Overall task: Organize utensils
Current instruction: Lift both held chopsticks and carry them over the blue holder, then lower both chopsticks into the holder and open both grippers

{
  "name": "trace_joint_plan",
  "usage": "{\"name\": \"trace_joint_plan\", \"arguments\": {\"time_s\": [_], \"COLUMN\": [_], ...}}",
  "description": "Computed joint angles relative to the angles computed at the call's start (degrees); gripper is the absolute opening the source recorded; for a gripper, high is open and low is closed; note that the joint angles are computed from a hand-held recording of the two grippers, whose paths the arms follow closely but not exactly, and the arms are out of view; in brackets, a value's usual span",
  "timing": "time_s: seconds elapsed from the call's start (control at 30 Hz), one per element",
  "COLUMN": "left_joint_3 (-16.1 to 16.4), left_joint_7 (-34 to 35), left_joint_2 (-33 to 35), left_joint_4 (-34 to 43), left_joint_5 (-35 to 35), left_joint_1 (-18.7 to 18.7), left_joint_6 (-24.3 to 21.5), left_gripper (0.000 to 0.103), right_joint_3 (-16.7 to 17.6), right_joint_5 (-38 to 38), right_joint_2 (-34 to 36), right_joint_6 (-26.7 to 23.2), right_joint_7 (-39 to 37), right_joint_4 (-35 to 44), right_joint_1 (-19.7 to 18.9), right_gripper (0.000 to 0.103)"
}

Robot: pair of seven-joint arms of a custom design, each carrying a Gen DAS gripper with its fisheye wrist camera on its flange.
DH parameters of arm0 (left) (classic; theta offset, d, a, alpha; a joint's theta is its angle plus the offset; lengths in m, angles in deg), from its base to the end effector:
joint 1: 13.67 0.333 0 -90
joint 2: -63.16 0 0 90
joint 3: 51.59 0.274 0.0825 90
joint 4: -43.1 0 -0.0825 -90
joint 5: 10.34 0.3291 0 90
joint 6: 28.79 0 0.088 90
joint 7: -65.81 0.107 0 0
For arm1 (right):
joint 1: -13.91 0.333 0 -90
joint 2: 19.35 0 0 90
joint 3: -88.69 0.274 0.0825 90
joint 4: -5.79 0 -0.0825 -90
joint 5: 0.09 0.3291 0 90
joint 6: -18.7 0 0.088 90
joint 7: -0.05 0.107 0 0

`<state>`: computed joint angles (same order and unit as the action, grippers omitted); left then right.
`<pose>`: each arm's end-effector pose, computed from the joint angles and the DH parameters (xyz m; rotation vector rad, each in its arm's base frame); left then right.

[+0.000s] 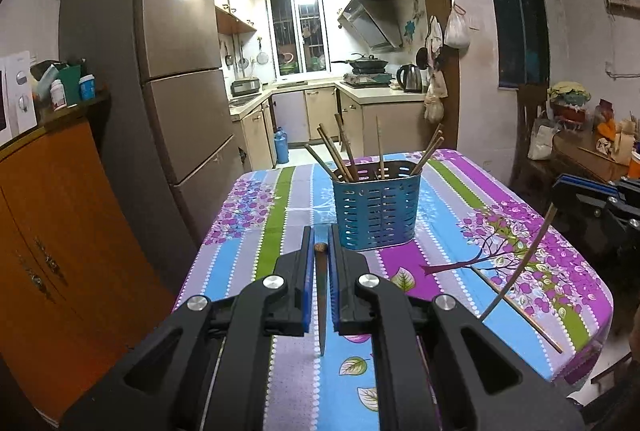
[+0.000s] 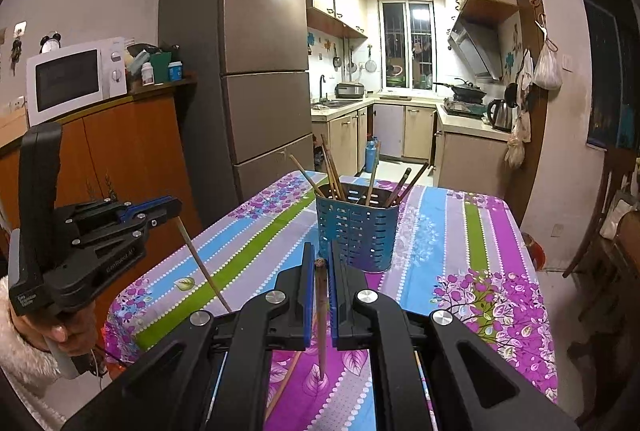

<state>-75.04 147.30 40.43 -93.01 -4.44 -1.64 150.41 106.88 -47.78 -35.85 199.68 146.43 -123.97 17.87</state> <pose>0.4317 -0.1227 0.5812 -1.3477 1.6841 -0.9462 0.3965 0.2497 0.5658 -1.6492 1.2299 -0.7416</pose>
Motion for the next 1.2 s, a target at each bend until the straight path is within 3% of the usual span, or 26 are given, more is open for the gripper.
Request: {"name": "trace_joint_plan", "arguments": {"time_s": [0.53, 0.77, 0.83, 1.0, 1.07, 1.2], "left_joint_3": [-3.7, -8.4, -9.1, -8.8, -8.4, -5.2], "left_joint_7": [-2.7, -5.2, -6.3, -9.0, -6.6, -7.3], "left_joint_2": [0.3, 3.8, 7.2, 20.1, 25.4, 36.0], "left_joint_4": [2.3, 8.5, 13.9, 32.8, 40.4, 55.8], "left_joint_5": [3.0, 6.6, 8.2, 13.9, 11.9, 16.0], "left_joint_1": [4.2, 9.2, 10.0, 7.2, 4.5, -2.7], "left_joint_6": [0.9, 1.1, 0.5, -1.8, -3.2, -7.2], "left_gripper": [0.005, 0.005, 0.005, 0.005, 0.005, 0.005], "right_joint_3": [-0.6, -4.8, -6.1, -8.4, -10.0, -13.2], "right_joint_5": [-0.1, 3.6, 5.0, 2.2, 1.6, 3.2], "right_joint_2": [1.1, 5.1, 7.9, 16.7, 21.2, 29.2], "right_joint_6": [-1.0, -3.6, -5.4, -11.3, -12.6, -13.1], "right_joint_7": [-1.9, -7.8, -9.9, -9.6, -9.6, -10.9], "right_joint_4": [3.1, 10.6, 15.9, 32.3, 39.8, 51.8], "right_joint_1": [0.6, 4.9, 6.2, 8.2, 9.6, 11.9], "right_gripper": [0.007, 0.007, 0.007, 0.007, 0.007, 0.007]}}
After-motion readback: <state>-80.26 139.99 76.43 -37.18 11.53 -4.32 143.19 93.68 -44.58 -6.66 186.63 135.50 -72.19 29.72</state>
